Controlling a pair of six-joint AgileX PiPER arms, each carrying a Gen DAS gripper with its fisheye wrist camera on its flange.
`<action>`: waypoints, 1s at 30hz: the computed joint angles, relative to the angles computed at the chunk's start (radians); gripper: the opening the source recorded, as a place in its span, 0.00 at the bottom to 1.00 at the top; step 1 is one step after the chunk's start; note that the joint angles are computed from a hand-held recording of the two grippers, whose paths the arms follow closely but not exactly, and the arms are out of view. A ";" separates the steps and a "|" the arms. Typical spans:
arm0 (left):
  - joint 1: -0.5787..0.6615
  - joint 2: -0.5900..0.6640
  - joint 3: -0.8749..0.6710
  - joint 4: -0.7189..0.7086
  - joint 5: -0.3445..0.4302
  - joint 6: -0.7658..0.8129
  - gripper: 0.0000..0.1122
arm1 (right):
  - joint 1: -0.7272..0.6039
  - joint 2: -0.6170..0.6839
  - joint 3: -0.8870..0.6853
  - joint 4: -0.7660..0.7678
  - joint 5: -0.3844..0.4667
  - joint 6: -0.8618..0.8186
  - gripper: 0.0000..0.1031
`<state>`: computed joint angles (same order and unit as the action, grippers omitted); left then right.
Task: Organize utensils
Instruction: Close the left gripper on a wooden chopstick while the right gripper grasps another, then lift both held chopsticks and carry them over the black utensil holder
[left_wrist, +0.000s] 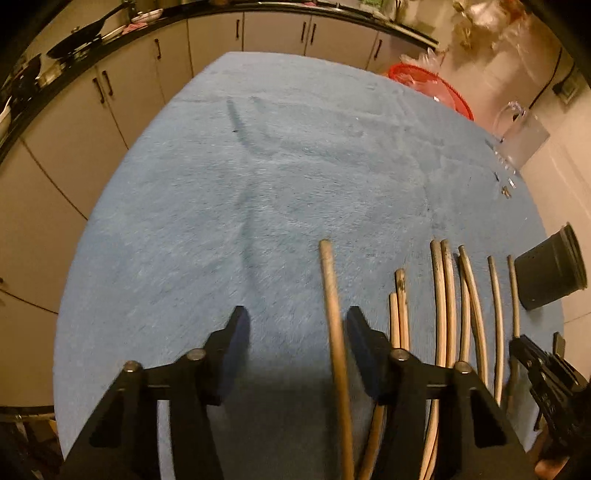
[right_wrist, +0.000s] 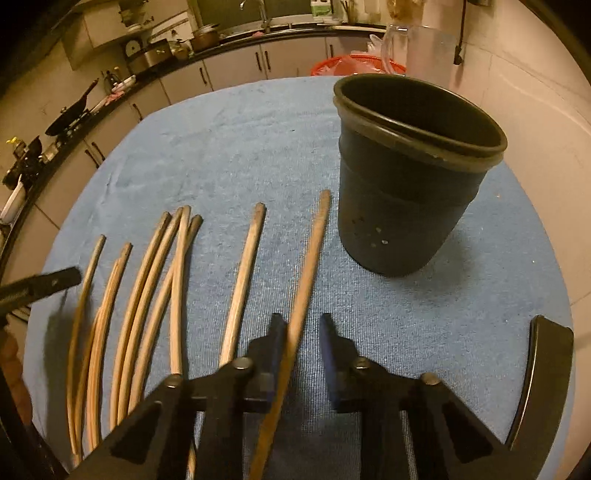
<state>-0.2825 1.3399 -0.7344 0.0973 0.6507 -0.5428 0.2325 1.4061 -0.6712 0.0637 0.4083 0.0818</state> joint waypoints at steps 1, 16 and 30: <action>-0.001 0.022 -0.015 0.009 0.005 -0.007 0.47 | -0.009 -0.013 0.009 0.051 0.015 -0.064 0.12; -0.061 0.160 -0.170 0.209 0.117 -0.151 0.29 | -0.150 -0.071 -0.013 0.282 0.148 -0.371 0.24; 0.049 0.247 -0.276 0.086 0.117 0.138 0.09 | 0.101 0.221 -0.244 -0.164 0.107 0.131 0.09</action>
